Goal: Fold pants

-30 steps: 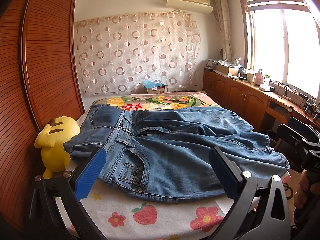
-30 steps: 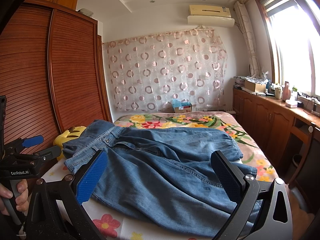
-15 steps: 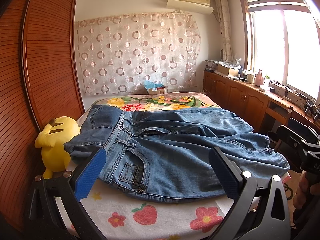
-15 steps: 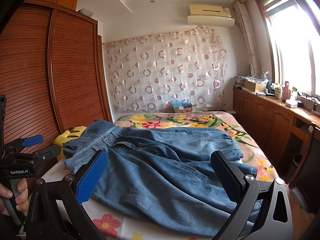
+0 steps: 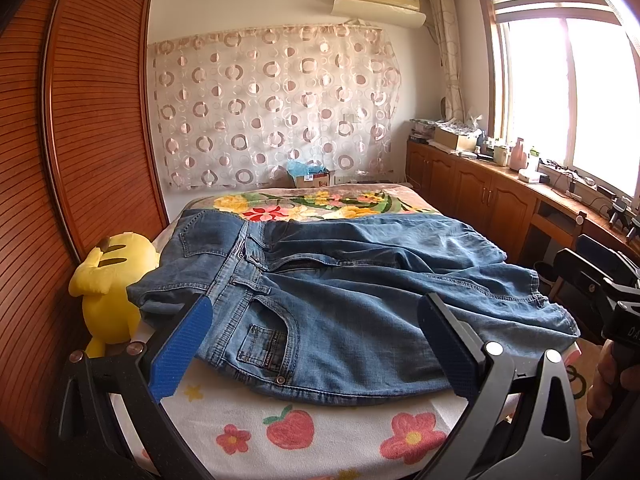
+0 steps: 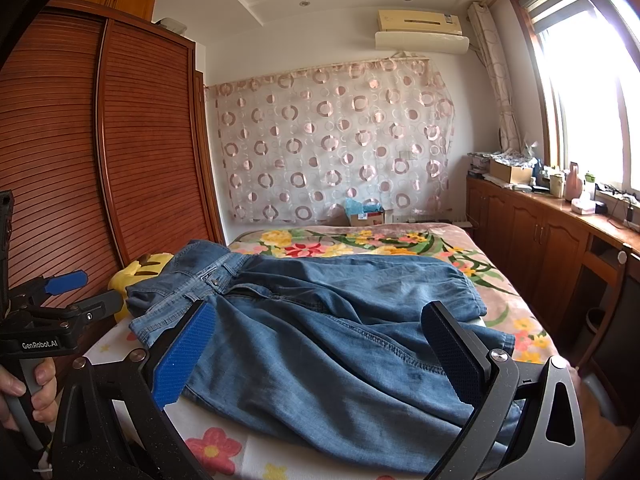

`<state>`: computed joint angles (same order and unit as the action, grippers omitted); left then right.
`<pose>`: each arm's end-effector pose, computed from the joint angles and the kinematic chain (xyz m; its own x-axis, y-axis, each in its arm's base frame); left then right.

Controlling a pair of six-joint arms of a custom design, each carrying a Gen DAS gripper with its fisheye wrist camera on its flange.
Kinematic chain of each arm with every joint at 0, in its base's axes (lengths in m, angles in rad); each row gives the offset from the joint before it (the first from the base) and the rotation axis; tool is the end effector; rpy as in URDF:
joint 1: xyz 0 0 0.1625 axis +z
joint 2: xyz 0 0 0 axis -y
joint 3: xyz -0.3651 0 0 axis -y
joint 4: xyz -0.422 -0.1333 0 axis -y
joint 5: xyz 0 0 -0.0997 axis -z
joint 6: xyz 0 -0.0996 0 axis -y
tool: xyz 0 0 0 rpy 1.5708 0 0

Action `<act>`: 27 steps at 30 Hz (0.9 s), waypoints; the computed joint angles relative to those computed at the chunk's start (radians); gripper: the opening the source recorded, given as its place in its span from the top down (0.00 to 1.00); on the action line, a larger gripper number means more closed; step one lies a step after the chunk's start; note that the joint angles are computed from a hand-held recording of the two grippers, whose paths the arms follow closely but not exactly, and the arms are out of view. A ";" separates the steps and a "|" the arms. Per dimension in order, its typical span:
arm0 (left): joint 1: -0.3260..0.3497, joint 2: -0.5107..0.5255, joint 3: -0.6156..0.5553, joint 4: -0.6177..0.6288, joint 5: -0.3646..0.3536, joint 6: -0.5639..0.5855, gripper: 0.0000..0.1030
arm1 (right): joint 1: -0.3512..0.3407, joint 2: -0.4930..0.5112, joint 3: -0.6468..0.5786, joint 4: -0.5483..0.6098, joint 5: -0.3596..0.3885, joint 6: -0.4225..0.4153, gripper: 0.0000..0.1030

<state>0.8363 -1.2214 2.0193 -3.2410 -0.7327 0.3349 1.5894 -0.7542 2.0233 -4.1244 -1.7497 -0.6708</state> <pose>-0.2045 -0.5358 0.2369 -0.6875 0.1812 -0.7032 0.6956 0.4423 -0.5661 0.1251 -0.5114 0.0775 -0.7699 -0.0562 0.6357 -0.6177 0.3159 -0.7202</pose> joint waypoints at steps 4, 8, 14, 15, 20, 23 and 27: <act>0.001 -0.009 -0.007 0.039 0.005 -0.016 0.01 | -0.010 -0.009 0.008 0.011 0.004 0.003 0.00; 0.014 -0.006 -0.016 0.071 -0.002 -0.028 0.01 | -0.015 -0.013 0.007 0.024 -0.003 0.004 0.00; 0.059 -0.008 -0.045 0.094 -0.034 -0.018 0.01 | -0.013 -0.015 -0.003 0.031 -0.026 -0.007 0.00; 0.066 -0.007 -0.053 0.095 -0.032 -0.012 0.01 | -0.013 -0.012 -0.006 0.032 -0.031 -0.013 0.00; 0.108 -0.009 -0.084 0.119 -0.042 0.008 0.01 | -0.019 -0.010 -0.019 0.069 -0.063 -0.010 0.03; 0.133 -0.007 -0.100 0.131 -0.050 0.013 0.01 | -0.024 -0.018 -0.021 0.103 -0.080 -0.005 0.06; 0.171 0.000 -0.122 0.160 -0.070 0.004 0.01 | -0.026 -0.035 -0.017 0.143 -0.108 0.000 0.08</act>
